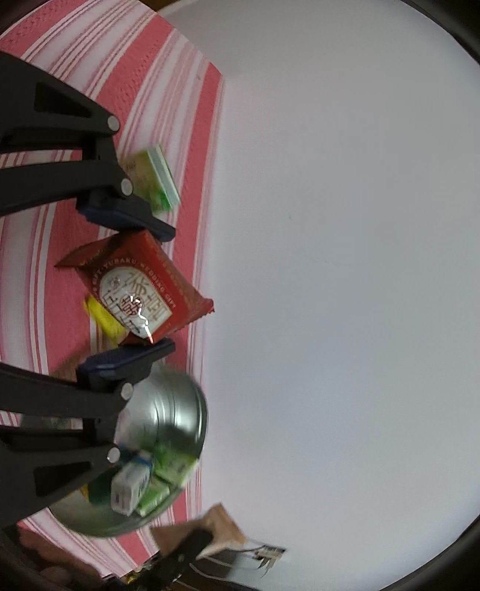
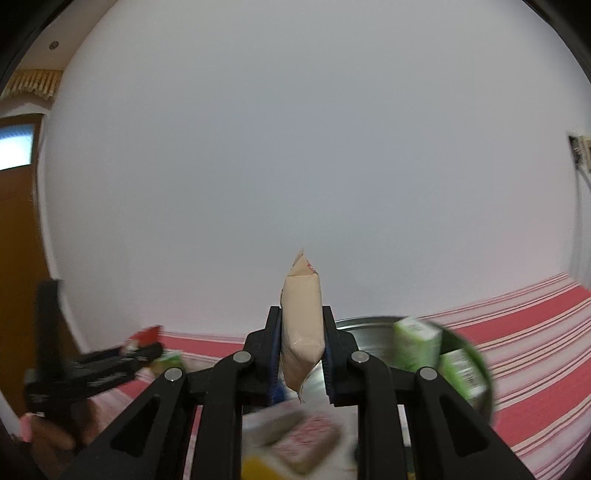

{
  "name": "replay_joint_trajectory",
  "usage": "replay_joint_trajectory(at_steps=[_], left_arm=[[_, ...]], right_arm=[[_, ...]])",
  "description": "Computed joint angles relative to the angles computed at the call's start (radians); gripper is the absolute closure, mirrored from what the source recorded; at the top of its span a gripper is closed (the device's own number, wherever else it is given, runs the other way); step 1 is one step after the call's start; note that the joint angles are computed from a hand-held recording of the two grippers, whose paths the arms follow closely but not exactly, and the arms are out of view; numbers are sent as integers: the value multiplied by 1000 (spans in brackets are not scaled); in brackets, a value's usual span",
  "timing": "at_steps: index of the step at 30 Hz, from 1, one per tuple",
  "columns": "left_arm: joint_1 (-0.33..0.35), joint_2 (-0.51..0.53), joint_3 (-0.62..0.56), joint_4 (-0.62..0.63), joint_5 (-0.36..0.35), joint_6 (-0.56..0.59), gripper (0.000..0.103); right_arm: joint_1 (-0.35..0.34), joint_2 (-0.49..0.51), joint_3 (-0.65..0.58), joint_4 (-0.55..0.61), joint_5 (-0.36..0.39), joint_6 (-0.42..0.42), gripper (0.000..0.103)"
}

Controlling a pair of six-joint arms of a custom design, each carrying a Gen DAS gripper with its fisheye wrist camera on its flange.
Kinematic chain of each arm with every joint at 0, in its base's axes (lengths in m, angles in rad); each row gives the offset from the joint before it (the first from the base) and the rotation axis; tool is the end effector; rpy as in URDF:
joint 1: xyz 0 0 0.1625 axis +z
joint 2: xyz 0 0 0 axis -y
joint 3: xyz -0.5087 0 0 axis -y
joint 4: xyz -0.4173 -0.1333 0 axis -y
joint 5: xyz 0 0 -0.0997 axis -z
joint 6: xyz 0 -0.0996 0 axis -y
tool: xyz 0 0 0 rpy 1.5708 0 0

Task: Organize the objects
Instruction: 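Carry the red snack and beige pouch in both tools over the tin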

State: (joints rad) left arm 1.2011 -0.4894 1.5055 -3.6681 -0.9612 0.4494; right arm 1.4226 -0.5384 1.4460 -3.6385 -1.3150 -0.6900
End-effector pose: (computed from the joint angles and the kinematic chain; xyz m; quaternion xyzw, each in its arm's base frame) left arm -0.1072 -0.8033 0.0965 0.1840 0.8117 -0.4803 0.2767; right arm 0.0354 -0.8362 0.1474 0.2894 -0.7806 0.5400 0.1238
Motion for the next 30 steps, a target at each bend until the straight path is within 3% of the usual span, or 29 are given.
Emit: replay_joint_trajectory(at_steps=[7,13,23,27,30], left_arm=[[-61,75,-89,97,32,16,49],[-84,145,-202,234,61,-55,49],[-118,283,-448,440,257,-61,49],[-112,289,-515,588,285,-143,49],[-107,296,-562,662,303,-179,49]], right_arm=[[-38,-12,-70,37,-37,-5,82],[-44,5,-129,99,-75,-49,82],[-46,10,-153,167,-93,-60,82],[-40,8,-147,209,-102,-69,82],[-41,-13,-125,271,-69,-56,82]])
